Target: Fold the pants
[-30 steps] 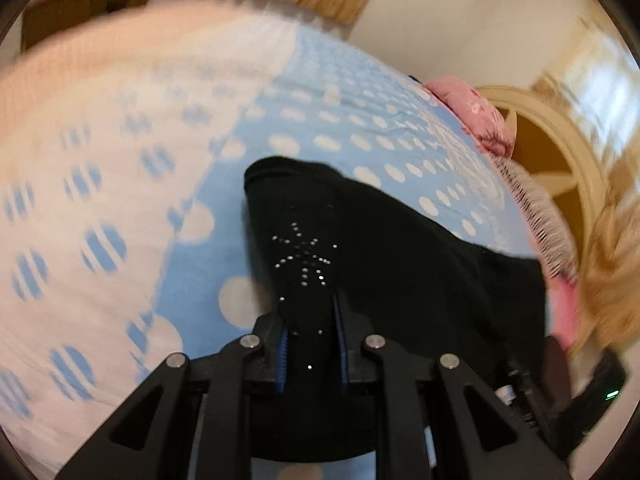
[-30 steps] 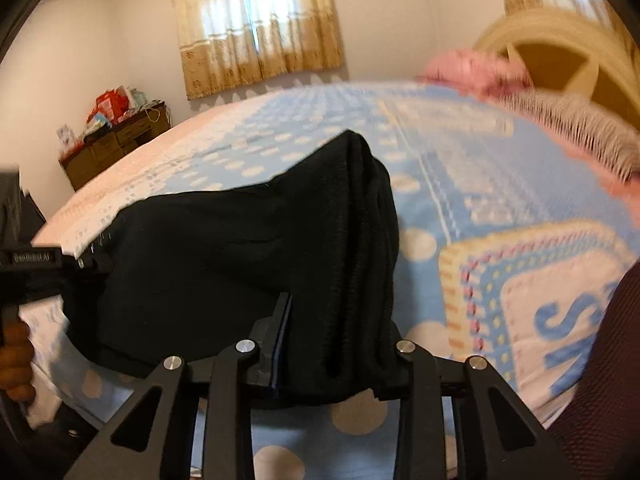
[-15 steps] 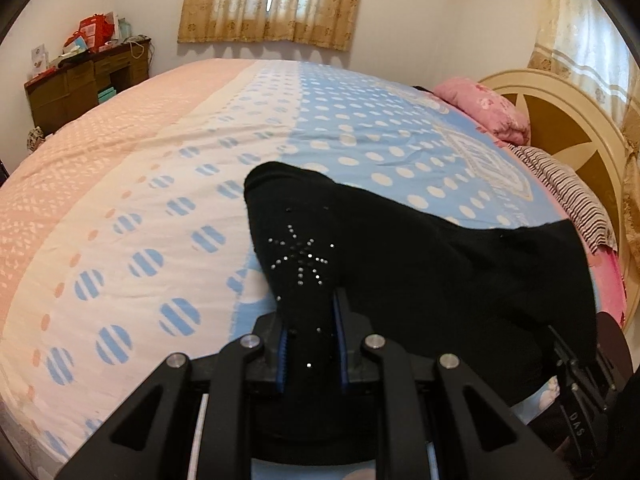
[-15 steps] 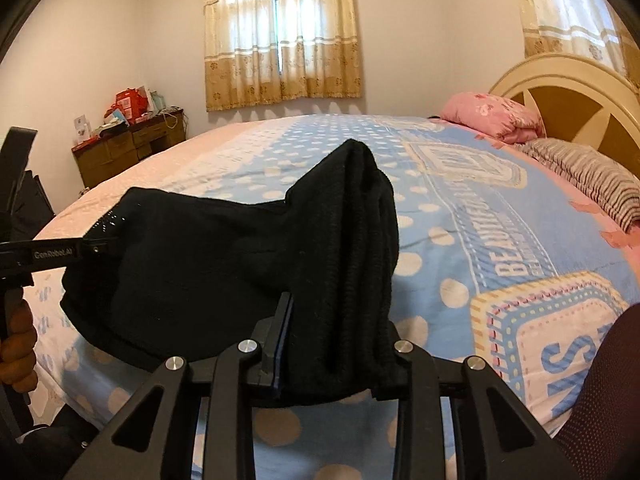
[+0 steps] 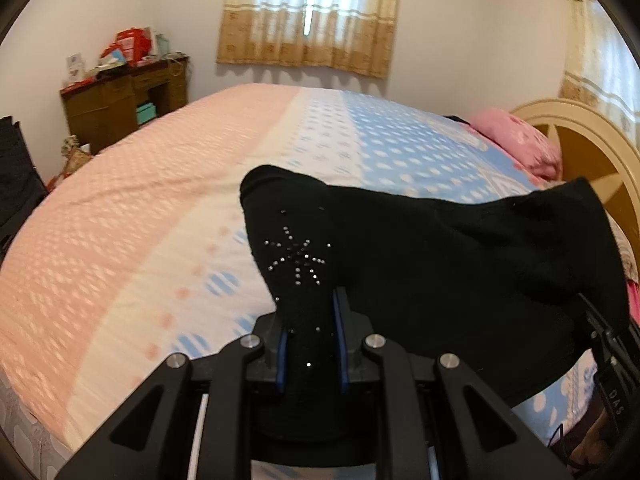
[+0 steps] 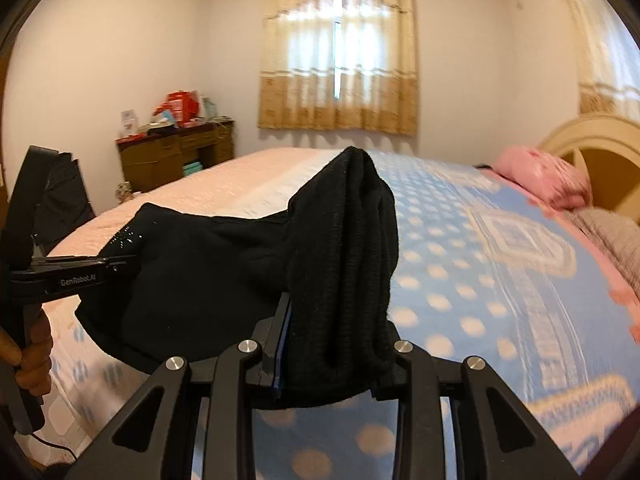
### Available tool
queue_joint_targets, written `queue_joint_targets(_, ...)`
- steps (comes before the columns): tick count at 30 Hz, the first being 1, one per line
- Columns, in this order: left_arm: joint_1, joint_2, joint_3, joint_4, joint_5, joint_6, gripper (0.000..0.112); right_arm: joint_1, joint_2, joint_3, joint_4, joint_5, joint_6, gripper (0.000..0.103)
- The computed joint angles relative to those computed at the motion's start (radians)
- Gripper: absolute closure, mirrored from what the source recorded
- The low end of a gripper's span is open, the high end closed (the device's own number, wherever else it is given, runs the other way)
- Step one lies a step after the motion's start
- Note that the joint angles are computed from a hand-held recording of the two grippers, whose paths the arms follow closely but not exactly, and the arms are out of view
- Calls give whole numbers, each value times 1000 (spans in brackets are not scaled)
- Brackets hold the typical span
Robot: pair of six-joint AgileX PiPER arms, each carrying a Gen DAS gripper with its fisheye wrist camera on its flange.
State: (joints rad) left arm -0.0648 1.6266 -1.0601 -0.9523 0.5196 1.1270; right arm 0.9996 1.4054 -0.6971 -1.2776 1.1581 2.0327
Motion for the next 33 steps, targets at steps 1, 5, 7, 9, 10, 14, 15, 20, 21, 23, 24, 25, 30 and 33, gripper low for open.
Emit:
queue_joint_targets(1,6,15,-27,22,-1,-28,93,-20,11,-21,-14,-18,-20,72)
queue_joint_targets(5,31,72,-138,104,-6,-126,93,-131,78,-147,-88,-136,-125,72)
queue_joint_targets(7,42,98,-189,132,-14,-166,93,-181,112,-202,-116,-192,-167,72)
queue_joint_targets(9,43,125,-238,167,-36,-211,93,-236,155,-266,-147,-252,-210,72)
queue_joint_targets(10,43,138,-262,184,-52,-233,93,-261,176,-297,-157,-280,-225,72)
queue_joint_targets(14,44,198,-354,248,-102,-308,93,-351,291,-456,-187,-368,-293,72)
queue_joint_targets(15,38,219,-383,287,-118,-349,93,-375,322,-495,-191,-396,-306,72)
queue_joint_targets(20,4,341,-506,530,-179,-576,92,-462,476,-667,-159,-489,-362,72)
queue_joint_targets(21,-3,373,-535,598,-181,-640,92,-474,508,-697,-141,-503,-377,72)
queue_joint_targets(23,-17,445,-610,730,-156,-759,91,-500,568,-753,-102,-523,-423,72)
queue_joint_targets(24,-22,487,-657,778,-128,-802,91,-516,611,-797,-63,-532,-466,72)
queue_joint_targets(25,-25,526,-705,807,-93,-826,91,-530,648,-833,-20,-538,-511,72)
queue_joint_targets(30,-14,722,-960,870,154,-922,85,-577,827,-1036,249,-504,-839,72)
queue_joint_targets(33,10,706,-923,856,145,-910,51,-596,907,-1142,417,-445,-1023,72)
